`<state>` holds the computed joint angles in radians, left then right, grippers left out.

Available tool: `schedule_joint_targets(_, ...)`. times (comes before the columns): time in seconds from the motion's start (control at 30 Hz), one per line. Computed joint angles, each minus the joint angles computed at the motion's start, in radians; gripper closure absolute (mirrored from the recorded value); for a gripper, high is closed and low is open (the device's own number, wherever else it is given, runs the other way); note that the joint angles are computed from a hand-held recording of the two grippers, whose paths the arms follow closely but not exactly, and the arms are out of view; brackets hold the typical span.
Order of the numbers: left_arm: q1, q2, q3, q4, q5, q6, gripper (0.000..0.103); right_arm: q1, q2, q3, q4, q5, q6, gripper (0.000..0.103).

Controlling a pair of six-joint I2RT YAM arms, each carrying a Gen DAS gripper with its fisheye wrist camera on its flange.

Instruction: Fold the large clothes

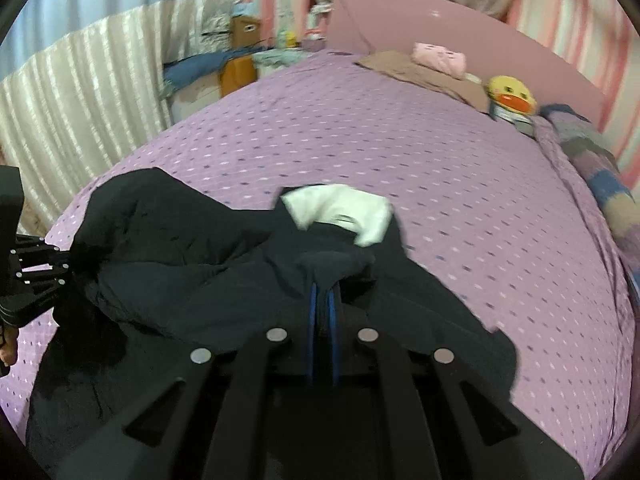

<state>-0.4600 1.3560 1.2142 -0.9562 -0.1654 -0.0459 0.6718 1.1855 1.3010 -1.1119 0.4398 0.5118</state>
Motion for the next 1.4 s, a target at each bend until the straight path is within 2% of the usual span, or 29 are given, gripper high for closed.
schedule_joint_targets(0.17,-0.154,0.041,0.107,-0.039,-0.002,-0.051,0.097,-0.072,-0.202,-0.050,-0.135,0.074,0.000,0.098)
schedule_joint_targets(0.3,-0.294,0.101,0.140,-0.039,-0.034,-0.118,0.090,-0.167,-0.353,-0.126,-0.221,0.085,-0.015,0.098)
schedule_joint_targets(0.4,-0.363,0.142,0.128,-0.033,-0.075,-0.148,0.087,-0.286,-0.461,-0.238,-0.227,0.018,-0.056,0.098)
schedule_joint_targets(0.47,-0.387,0.158,0.118,-0.023,-0.099,-0.157,0.079,-0.309,-0.509,-0.309,-0.226,-0.003,-0.056,0.098)
schedule_joint_targets(0.53,-0.408,0.151,0.096,-0.028,-0.131,-0.170,0.043,-0.327,-0.542,-0.372,-0.224,-0.027,-0.054,0.096)
schedule_joint_targets(0.57,-0.417,0.133,0.076,-0.028,-0.152,-0.179,0.041,-0.331,-0.556,-0.404,-0.225,-0.033,-0.044,0.095)
schedule_joint_targets(0.67,-0.409,0.078,0.040,-0.048,-0.160,-0.192,0.039,-0.371,-0.626,-0.428,-0.249,-0.062,-0.037,0.081)
schedule_joint_targets(0.73,-0.373,0.023,0.021,-0.053,-0.171,-0.175,0.023,-0.465,-0.663,-0.404,-0.251,-0.122,-0.078,0.053)
schedule_joint_targets(0.77,-0.346,-0.009,0.016,-0.051,-0.186,-0.163,0.019,-0.552,-0.661,-0.383,-0.230,-0.165,-0.131,0.049)
schedule_joint_targets(0.8,-0.323,-0.024,0.022,-0.046,-0.190,-0.150,0.014,-0.594,-0.650,-0.361,-0.212,-0.180,-0.154,0.043)
schedule_joint_targets(0.87,-0.283,-0.018,0.058,-0.043,-0.186,-0.134,0.011,-0.616,-0.594,-0.325,-0.165,-0.186,-0.169,0.036)
schedule_joint_targets(0.93,-0.253,0.017,0.106,-0.040,-0.183,-0.125,0.005,-0.515,-0.489,-0.292,-0.095,-0.104,-0.103,0.021)
schedule_joint_targets(1.0,-0.237,0.076,0.163,-0.033,-0.169,-0.132,0.004,-0.443,-0.394,-0.292,0.014,-0.063,-0.077,0.015)
schedule_joint_targets(1.03,-0.264,0.144,0.213,-0.021,-0.187,-0.169,0.004,-0.409,-0.336,-0.305,0.095,-0.040,-0.074,0.012)
schedule_joint_targets(1.13,-0.263,0.310,0.341,0.015,-0.185,-0.189,0.004,-0.373,-0.117,-0.284,0.269,-0.026,-0.097,0.012)
schedule_joint_targets(1.17,-0.256,0.325,0.338,0.037,-0.195,-0.184,0.004,-0.356,-0.078,-0.276,0.311,-0.012,-0.102,0.012)
schedule_joint_targets(1.23,-0.246,0.419,0.400,0.078,-0.216,-0.188,0.003,-0.324,0.014,-0.257,0.418,0.053,-0.138,0.010)
schedule_joint_targets(1.3,-0.197,0.533,0.523,0.077,-0.200,-0.191,0.003,-0.304,0.130,-0.226,0.506,0.154,-0.170,0.009)
schedule_joint_targets(1.37,-0.193,0.614,0.577,0.121,-0.190,-0.230,0.003,-0.313,0.180,-0.225,0.580,0.164,-0.183,0.009)
schedule_joint_targets(1.4,-0.197,0.636,0.570,0.166,-0.223,-0.231,0.003,-0.324,0.205,-0.235,0.620,0.150,-0.187,0.008)
